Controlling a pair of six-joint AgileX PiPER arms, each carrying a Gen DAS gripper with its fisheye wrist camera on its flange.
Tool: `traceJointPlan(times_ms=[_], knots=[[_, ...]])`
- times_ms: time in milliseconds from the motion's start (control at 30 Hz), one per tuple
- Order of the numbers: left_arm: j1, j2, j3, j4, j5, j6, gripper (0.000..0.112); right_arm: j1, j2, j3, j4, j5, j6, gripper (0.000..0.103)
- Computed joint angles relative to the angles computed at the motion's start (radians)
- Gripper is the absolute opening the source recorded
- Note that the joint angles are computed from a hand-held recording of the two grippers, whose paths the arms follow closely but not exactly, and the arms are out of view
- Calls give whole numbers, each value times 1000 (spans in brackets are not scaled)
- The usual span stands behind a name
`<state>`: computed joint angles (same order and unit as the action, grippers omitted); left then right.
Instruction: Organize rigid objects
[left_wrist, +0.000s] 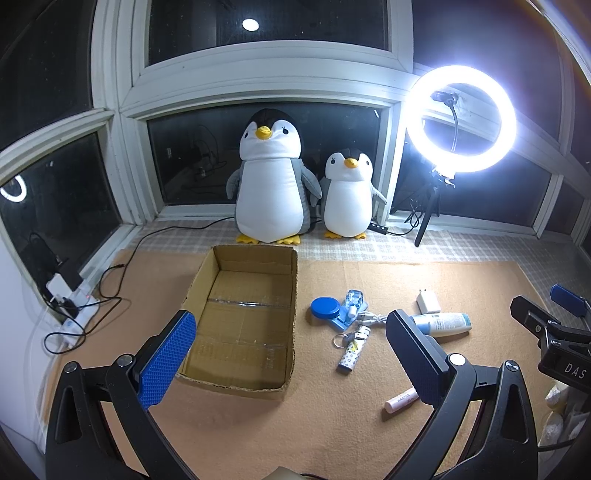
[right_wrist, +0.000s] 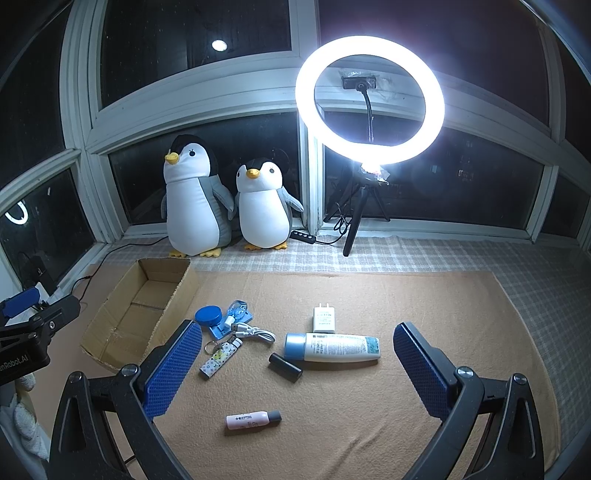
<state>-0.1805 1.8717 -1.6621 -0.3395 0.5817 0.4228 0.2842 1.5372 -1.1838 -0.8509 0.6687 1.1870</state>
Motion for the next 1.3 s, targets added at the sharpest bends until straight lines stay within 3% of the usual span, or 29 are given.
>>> traceJointPlan(times_ms=[833, 967, 1300], knots=[[67, 71, -42, 86, -16, -71, 102, -27, 40, -7, 35, -43, -39, 102], [107, 120, -91, 147, -21, -120, 102, -46, 53, -8, 69, -63, -76, 102], [193, 356, -366, 295, 100, -271, 102, -62, 72, -7, 69, -69, -84, 102]])
